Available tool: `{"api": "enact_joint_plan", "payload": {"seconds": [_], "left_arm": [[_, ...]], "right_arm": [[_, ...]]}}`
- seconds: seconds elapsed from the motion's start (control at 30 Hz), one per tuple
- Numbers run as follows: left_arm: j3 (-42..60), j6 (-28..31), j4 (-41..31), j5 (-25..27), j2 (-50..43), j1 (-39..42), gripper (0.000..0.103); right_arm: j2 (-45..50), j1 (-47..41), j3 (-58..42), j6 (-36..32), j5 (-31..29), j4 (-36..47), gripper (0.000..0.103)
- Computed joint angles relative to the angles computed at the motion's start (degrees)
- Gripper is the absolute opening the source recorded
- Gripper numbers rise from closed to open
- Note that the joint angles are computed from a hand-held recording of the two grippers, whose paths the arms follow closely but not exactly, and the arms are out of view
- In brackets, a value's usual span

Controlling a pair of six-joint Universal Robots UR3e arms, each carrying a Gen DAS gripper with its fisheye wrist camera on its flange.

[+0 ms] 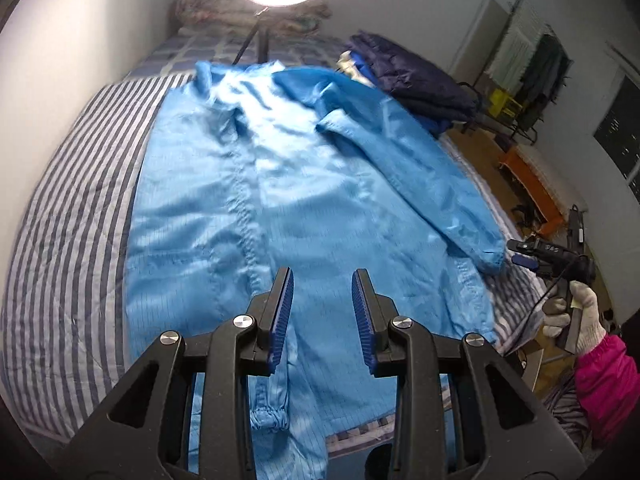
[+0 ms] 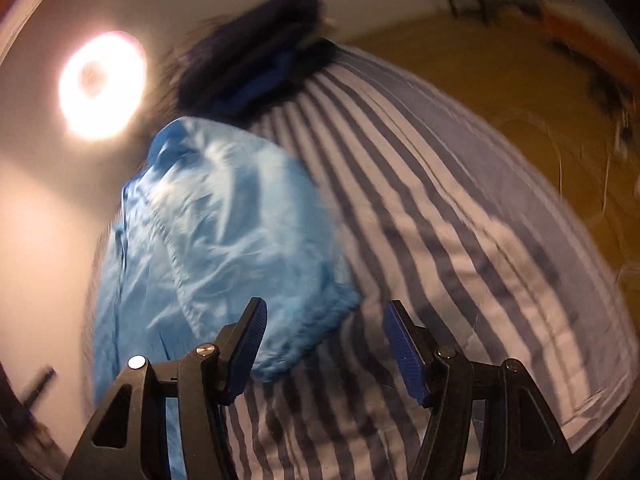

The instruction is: Fold large clothes

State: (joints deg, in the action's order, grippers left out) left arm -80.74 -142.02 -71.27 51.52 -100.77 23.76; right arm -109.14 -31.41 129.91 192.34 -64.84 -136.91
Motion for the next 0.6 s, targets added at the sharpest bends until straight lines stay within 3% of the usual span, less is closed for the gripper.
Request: {"api": "enact_joint_plan", "payload": {"seconds": [0.07,0.17,0.23,0.3,0.37,0.6], "left_arm": [[1.60,0.24,-2.63,-0.25,-1.82,-0.01,0.030],[1.90,-0.57,-1.09,1.23,-3.03,-0.50,0.030],[2.52,-1.25,-0.91,1.04,-3.54,-0.12,0.030],[2.84,-1.64,-0.96,0.39,-3.51,0.47,0.030],[2.92,-1.60,-0.86,-0.10,-3.35,0.88,0.030],[3.12,-1.37,-0.56,0.06,-3.71,1.20,0.030]], "right_arm": [[0.27,-3.17,2.09,0.33,3.95,-0.53,0.064],[4.21,-1.77,1.04,1.78,3.72,-3.67,0.061],[7.51,1.08,-1.85,2.03,1.62,-4.50,0.046],[8.49,2.43,-3.70,1.70,0.63,-3.69,0.020],[8.45,4.41,-5.03,2.39,-1.62,-4.01,0.008],[7.51,18.26,-16.01,3.81,-22.04,-5.31,0.002]]}}
